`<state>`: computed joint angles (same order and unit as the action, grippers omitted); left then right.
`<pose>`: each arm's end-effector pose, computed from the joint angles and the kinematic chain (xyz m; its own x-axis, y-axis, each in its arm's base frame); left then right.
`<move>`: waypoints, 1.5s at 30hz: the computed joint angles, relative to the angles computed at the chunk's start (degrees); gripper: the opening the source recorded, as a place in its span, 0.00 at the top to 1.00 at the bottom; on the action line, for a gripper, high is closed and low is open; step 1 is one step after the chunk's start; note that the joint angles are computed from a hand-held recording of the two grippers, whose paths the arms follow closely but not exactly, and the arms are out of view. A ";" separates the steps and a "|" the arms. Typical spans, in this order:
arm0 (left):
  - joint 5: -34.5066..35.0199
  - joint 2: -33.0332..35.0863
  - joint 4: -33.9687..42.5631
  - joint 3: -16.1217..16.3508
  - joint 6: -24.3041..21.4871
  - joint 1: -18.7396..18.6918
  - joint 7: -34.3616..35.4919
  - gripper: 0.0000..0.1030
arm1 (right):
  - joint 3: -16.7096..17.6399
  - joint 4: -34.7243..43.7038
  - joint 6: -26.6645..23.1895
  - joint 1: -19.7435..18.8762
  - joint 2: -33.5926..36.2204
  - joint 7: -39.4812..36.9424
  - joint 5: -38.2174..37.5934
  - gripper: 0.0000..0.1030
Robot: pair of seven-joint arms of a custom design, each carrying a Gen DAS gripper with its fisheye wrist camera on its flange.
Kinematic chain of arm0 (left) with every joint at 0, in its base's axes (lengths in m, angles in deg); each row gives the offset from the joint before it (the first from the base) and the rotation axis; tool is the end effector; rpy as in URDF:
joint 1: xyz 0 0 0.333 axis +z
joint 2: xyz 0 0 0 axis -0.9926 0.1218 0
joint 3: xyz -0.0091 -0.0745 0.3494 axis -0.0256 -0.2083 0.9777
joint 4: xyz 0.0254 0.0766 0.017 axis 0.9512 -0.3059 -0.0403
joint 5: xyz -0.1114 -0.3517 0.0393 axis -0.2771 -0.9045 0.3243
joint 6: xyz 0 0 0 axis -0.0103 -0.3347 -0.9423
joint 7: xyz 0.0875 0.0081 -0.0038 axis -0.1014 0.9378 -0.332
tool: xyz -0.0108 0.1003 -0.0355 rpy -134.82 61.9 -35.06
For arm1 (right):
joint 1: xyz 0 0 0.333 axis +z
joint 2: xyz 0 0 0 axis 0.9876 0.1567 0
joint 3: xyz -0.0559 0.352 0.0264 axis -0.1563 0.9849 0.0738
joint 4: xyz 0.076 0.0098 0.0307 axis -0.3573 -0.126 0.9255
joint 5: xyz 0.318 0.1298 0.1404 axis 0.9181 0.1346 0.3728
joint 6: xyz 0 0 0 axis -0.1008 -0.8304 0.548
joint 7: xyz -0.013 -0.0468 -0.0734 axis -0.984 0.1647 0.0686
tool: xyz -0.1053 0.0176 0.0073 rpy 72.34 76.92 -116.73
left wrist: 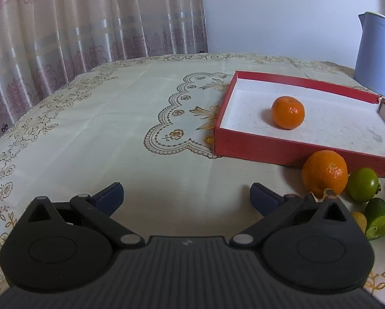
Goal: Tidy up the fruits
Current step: 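Close the right tool on the dark eggplant slice and lift it, then lower the eggplant slice into the red tray and open the right tool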
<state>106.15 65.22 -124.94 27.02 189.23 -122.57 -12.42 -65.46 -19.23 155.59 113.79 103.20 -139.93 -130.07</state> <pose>0.6994 -0.4425 0.3784 -0.3057 -0.9467 -0.1014 -0.5472 0.2618 -0.7950 0.5383 0.3336 0.4218 -0.4389 -0.8915 0.1120 -0.4524 0.1115 -0.8848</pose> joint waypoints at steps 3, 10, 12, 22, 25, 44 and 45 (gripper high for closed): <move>-0.03 0.04 0.15 -0.20 -0.10 0.13 0.11 0.00 | -0.89 3.01 0.18 -0.43 1.79 -2.04 -2.22 0.66; 0.01 0.08 0.32 -0.43 -0.25 0.28 0.19 0.00 | -4.08 11.95 7.93 -3.89 9.27 -8.02 2.87 0.66; 0.02 0.11 0.38 -0.47 -0.25 0.31 0.22 0.00 | -4.56 14.42 11.49 -5.37 11.36 -11.77 7.03 0.66; -0.08 0.47 0.96 -0.73 -0.43 0.40 0.46 0.00 | -9.83 17.59 15.81 -2.83 14.65 -17.23 13.12 0.66; -0.12 0.52 1.08 -0.76 -0.55 0.41 0.45 0.00 | -10.88 15.75 15.83 -1.56 12.86 -13.24 10.39 0.66; -0.02 0.29 0.64 -0.33 -0.22 0.19 0.24 0.00 | 0.30 -6.60 5.04 -0.79 -2.28 13.63 -3.85 0.53; 0.01 0.24 0.50 -0.34 -0.11 0.22 0.24 0.00 | 0.62 -6.37 5.81 -1.23 -2.07 12.44 -3.15 0.53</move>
